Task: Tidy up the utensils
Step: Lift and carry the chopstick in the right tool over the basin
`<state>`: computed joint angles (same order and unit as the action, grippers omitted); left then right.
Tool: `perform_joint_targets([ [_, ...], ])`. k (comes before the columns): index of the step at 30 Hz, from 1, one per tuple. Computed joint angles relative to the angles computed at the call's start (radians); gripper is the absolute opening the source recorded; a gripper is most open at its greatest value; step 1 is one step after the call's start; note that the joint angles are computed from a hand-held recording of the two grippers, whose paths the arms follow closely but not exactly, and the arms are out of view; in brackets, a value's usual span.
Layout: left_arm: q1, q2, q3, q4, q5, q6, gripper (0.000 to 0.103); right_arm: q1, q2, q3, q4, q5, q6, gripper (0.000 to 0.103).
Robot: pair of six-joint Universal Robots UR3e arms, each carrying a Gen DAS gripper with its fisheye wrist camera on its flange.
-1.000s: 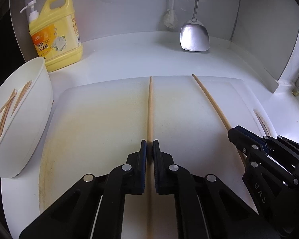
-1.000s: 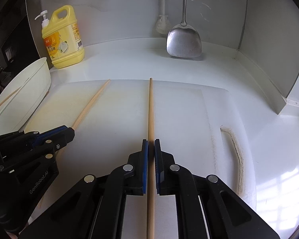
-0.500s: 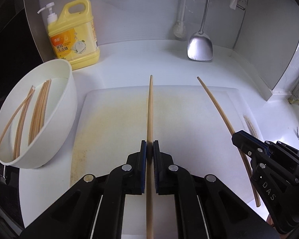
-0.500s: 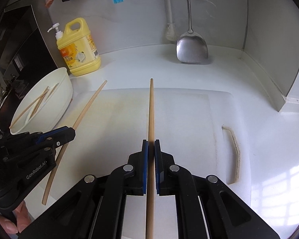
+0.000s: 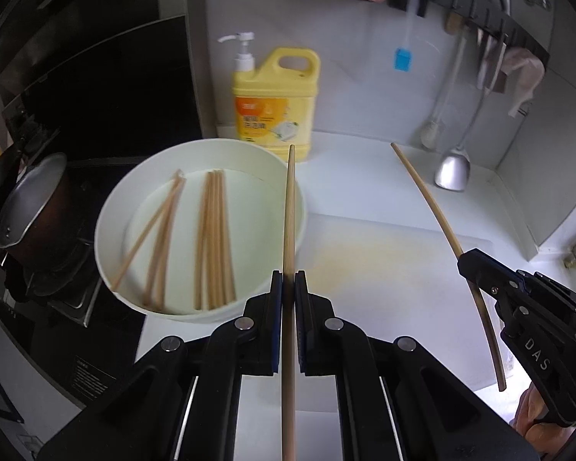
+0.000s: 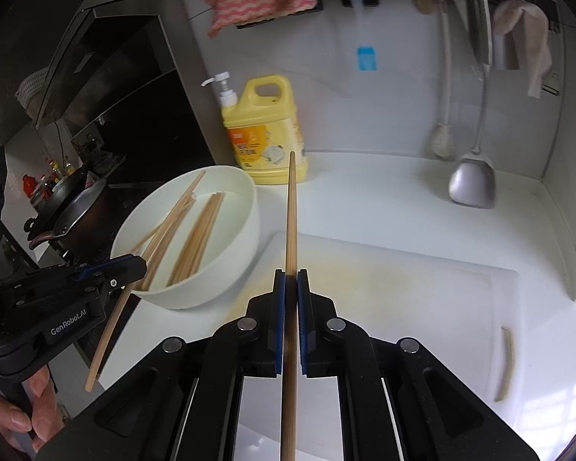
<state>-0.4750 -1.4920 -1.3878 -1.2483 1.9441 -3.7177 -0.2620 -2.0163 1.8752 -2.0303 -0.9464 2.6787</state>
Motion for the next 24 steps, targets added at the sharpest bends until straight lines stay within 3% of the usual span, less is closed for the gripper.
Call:
perform_joint_targets([
  [4,0.210,0.147,-0.142,0.048,-0.085,0.178,0.007,0.291,0.232,-0.123,-0.241,-0.166,0.256,0.006],
  [8,0.488,0.253,-0.261,0.087,-0.251,0.394,0.007,0.487,0.468,-0.321,-0.315,-0.297,0.409,0.006],
  [12,0.692,0.246,-0.324,0.118,-0.374,0.548,0.007,0.591,0.644,-0.474,-0.325,-0.367,0.504,0.006],
  [18,0.791,0.126,-0.306,0.149,-0.444,0.616,0.007,0.655,0.825,-0.679,-0.251,-0.413,0.543,0.006],
  [24,0.774,0.049,-0.283,0.182,-0.435,0.574,0.007,0.664,0.948,-0.824,-0.189,-0.399,0.528,0.006],
])
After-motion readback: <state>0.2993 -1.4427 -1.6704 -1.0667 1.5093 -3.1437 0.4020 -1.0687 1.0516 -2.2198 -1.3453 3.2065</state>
